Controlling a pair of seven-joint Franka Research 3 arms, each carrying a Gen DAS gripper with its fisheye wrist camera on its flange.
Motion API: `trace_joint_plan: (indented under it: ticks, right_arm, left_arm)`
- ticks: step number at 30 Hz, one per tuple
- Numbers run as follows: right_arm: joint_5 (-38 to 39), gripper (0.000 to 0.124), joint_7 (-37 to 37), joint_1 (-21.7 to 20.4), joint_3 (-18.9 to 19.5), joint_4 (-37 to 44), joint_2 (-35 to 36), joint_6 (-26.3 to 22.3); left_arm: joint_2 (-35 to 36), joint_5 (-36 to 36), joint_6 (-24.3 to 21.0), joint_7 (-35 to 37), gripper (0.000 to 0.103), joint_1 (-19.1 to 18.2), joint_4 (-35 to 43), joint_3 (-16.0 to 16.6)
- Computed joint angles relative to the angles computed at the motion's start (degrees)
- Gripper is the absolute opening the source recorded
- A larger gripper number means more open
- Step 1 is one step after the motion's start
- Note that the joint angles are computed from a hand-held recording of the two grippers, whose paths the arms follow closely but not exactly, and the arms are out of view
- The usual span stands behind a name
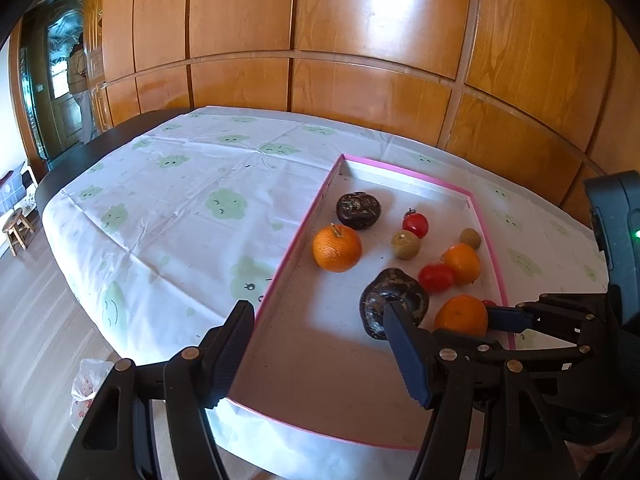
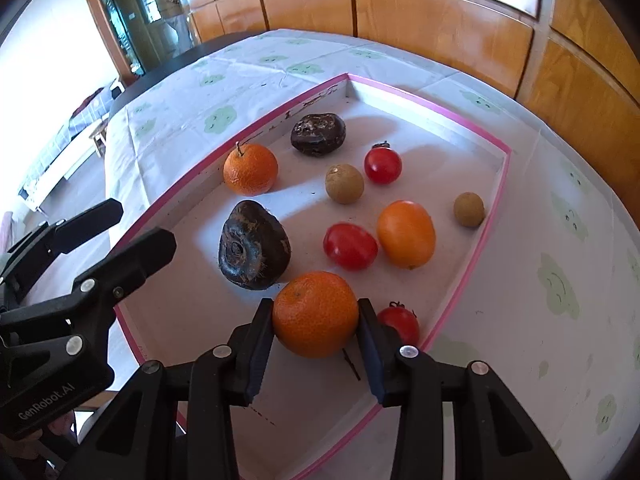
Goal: Organize fruits
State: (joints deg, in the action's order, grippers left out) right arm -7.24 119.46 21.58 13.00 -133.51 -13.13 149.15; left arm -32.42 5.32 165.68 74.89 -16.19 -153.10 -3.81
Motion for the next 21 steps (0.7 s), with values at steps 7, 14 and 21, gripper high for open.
trace_joint_plan:
  ticks: [7, 14, 21]
  right_arm:
    - [-3.0, 0.042, 7.2, -2.3, 2.2, -4.5, -4.4, 5.8]
    - [-8.9, 0.043, 19.2, -7.9, 8.1, -8.7, -12.0, 6.1]
    - [-13.9, 0.049, 33.6, -12.2, 14.5, -11.1, -19.7, -1.8]
  left_arm:
    - [-0.6, -0.1, 0.3, 0.6, 0.068, -0.8, -0.5, -0.1]
    - [-1.8, -0.4, 1.1, 1.5, 0.069, -2.8, -1.4, 0.0]
    - [-4.8, 0.2, 2.9, 1.5, 0.078, -3.9, -3.6, -0.5]
